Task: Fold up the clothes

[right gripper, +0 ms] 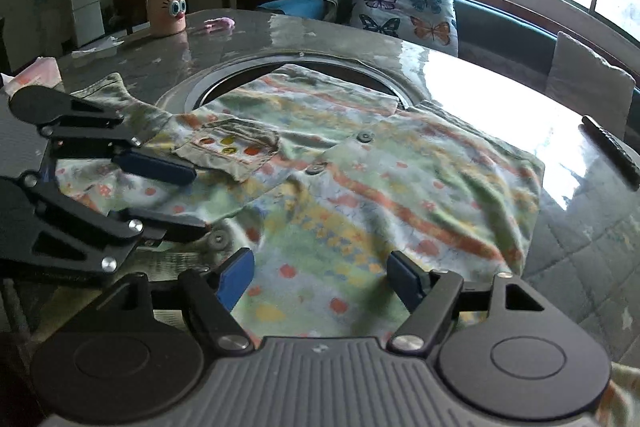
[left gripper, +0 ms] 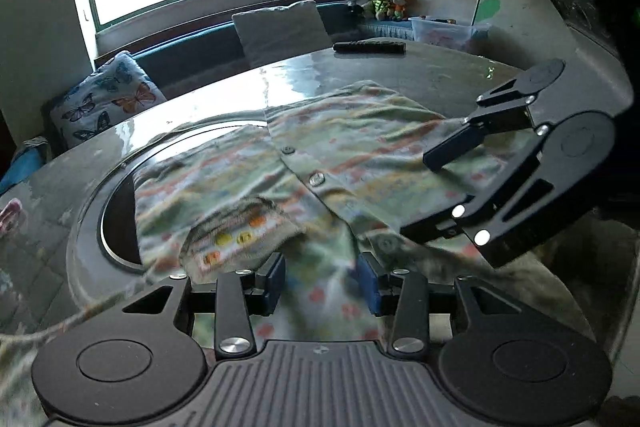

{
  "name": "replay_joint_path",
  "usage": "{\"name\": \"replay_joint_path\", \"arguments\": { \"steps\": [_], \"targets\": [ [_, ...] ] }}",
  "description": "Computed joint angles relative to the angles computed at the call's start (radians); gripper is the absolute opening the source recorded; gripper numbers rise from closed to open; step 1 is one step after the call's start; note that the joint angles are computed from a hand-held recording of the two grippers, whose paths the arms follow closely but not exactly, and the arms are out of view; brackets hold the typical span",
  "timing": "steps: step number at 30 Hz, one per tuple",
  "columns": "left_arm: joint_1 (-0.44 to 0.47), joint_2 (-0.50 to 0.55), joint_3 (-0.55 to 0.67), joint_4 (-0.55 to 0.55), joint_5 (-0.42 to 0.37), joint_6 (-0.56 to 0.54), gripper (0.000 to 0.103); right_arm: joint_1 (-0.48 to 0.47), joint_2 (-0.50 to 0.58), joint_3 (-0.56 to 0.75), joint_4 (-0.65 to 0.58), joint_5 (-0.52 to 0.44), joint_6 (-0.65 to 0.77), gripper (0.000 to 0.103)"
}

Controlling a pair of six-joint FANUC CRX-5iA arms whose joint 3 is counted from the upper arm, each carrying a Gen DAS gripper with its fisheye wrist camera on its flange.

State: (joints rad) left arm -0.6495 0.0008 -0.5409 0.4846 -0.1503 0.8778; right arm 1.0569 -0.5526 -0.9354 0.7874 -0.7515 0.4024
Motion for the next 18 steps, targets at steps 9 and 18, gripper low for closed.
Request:
{"name": "replay_joint_path", "arguments": {
  "steps": [9,18],
  "targets": [
    [-0.007,-0.064,-0.089,0.148,0.018,-0.085,0.044,0.122,-0.045,-0.014,0.017,-0.113,-0.006,0.075],
    [-0.052,-0.09,-0.155,0.34,0.067,-0.24,0.052,0.204,-0.07,-0.039,0.035,-0.146,-0.087,0.075]
  ]
}}
